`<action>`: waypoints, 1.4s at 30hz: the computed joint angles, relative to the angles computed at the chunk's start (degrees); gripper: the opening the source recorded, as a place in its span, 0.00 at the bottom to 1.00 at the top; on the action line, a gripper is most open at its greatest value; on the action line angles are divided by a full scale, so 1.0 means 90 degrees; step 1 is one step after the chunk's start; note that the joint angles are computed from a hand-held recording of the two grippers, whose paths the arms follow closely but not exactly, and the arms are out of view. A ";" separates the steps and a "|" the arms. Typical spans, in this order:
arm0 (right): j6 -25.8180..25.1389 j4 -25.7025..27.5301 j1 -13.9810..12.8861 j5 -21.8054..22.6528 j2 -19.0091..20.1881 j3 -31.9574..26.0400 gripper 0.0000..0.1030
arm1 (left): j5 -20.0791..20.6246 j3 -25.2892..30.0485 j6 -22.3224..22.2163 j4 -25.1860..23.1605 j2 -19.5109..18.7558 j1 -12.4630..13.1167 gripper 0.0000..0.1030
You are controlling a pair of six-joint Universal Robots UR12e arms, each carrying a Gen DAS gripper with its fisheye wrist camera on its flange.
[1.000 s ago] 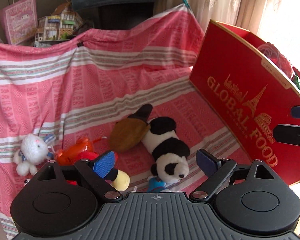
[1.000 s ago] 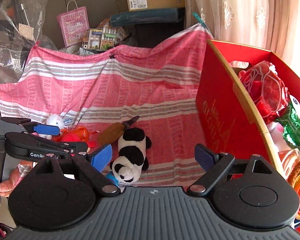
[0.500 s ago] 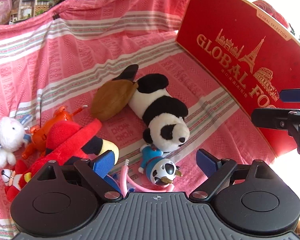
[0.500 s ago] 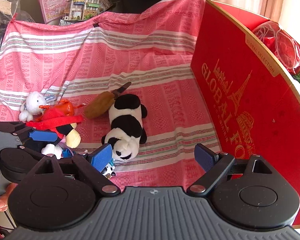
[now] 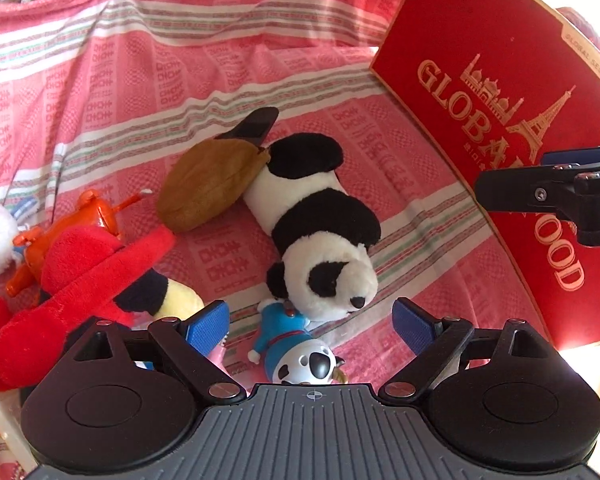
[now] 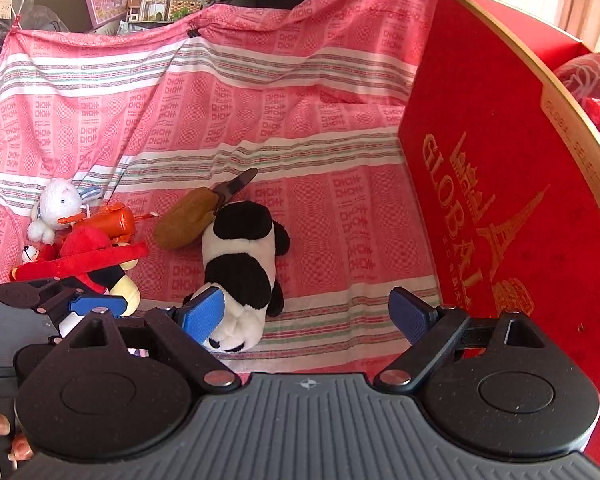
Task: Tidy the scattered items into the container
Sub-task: 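Move both grippers back toward the black and white panda plush, then grasp the panda plush with the left gripper while the right gripper grips its head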
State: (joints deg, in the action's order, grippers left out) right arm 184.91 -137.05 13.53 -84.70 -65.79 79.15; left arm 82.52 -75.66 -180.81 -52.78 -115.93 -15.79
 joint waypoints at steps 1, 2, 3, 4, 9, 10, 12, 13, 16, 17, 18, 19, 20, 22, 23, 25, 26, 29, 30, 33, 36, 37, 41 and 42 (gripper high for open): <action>-0.0090 0.0032 -0.0009 0.0045 0.0059 -0.0072 0.88 | -0.0043 0.0021 -0.0085 -0.0022 -0.0026 0.0005 0.92; -0.0205 0.0084 -0.0019 0.0094 0.0136 -0.0164 0.88 | -0.0044 0.0038 -0.0146 -0.0017 -0.0053 -0.0001 0.92; -0.0279 0.0136 -0.0023 0.0125 0.0208 -0.0250 0.88 | 0.0010 0.0051 -0.0177 0.0004 -0.0078 -0.0020 0.92; -0.0328 0.0185 -0.0028 0.0161 0.0273 -0.0327 0.88 | 0.0076 0.0061 -0.0198 0.0032 -0.0100 -0.0041 0.92; -0.0620 0.0430 -0.0036 0.0416 0.0687 -0.0805 0.88 | 0.0182 0.0152 -0.0356 0.0075 -0.0238 -0.0107 0.92; -0.0690 0.0445 -0.0033 0.0468 0.0758 -0.0880 0.88 | 0.0167 0.0175 -0.0404 0.0070 -0.0269 -0.0111 0.92; -0.0891 0.0447 -0.0037 0.0666 0.0930 -0.1047 0.88 | 0.0177 0.0220 -0.0508 0.0077 -0.0339 -0.0122 0.92; -0.0974 0.0447 -0.0039 0.0755 0.0993 -0.1105 0.88 | 0.0202 0.0244 -0.0554 0.0067 -0.0373 -0.0127 0.92; -0.1238 0.0425 -0.0043 0.0971 0.1226 -0.1317 0.88 | 0.0321 0.0333 -0.0708 -0.0033 -0.0477 -0.0136 0.92; -0.1292 0.0343 -0.0049 0.1037 0.1283 -0.1344 0.88 | 0.0332 0.0365 -0.0757 -0.0080 -0.0510 -0.0131 0.92; -0.1345 0.0261 -0.0060 0.1126 0.1331 -0.1361 0.87 | 0.0285 0.0394 -0.0815 -0.0126 -0.0539 -0.0117 0.92; -0.1397 0.0218 -0.0072 0.1222 0.1382 -0.1389 0.86 | 0.0248 0.0411 -0.0860 -0.0148 -0.0557 -0.0105 0.92; -0.1448 0.0238 -0.0086 0.1327 0.1445 -0.1448 0.85 | 0.0222 0.0431 -0.0896 -0.0170 -0.0577 -0.0096 0.92; -0.1489 0.0325 -0.0113 0.1520 0.1544 -0.1542 0.76 | 0.0225 0.0481 -0.0902 -0.0217 -0.0620 -0.0100 0.92; -0.1482 0.0380 -0.0125 0.1594 0.1582 -0.1579 0.73 | 0.0237 0.0534 -0.0885 -0.0267 -0.0658 -0.0107 0.92; -0.1355 0.0531 -0.0170 0.1890 0.1635 -0.1619 0.61 | 0.0282 0.0599 -0.0838 -0.0307 -0.0709 -0.0124 0.92; -0.1260 0.0545 -0.0205 0.2094 0.1639 -0.1599 0.57 | 0.0302 0.0640 -0.0809 -0.0332 -0.0740 -0.0131 0.92; -0.1102 0.0426 -0.0219 0.2169 0.1585 -0.1488 0.48 | 0.0332 0.0756 -0.0735 -0.0395 -0.0825 -0.0153 0.92; -0.1051 0.0399 -0.0226 0.2165 0.1563 -0.1453 0.46 | 0.0350 0.0780 -0.0706 -0.0409 -0.0845 -0.0162 0.92; -0.0811 0.0374 -0.0263 0.2076 0.1471 -0.1333 0.44 | 0.0230 0.0809 -0.0584 -0.0453 -0.0879 -0.0161 0.86; -0.0574 0.0384 -0.0330 0.2029 0.1319 -0.1135 0.43 | -0.0168 0.0763 -0.0391 -0.0574 -0.0842 -0.0107 0.72; -0.0525 0.0388 -0.0346 0.2001 0.1261 -0.1060 0.42 | -0.0174 0.0728 -0.0272 -0.0572 -0.0815 -0.0119 0.71; -0.0378 0.0340 -0.0409 0.1812 0.0915 -0.0586 0.42 | -0.0266 0.0529 0.0276 -0.0566 -0.0666 -0.0173 0.71; -0.0339 0.0338 -0.0420 0.1737 0.0827 -0.0469 0.41 | -0.0291 0.0475 0.0394 -0.0549 -0.0628 -0.0189 0.71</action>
State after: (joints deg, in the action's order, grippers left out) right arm 181.86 -134.01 9.76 -69.07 -58.34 74.93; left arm 79.90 -71.39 -177.26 -57.72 -121.58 -17.49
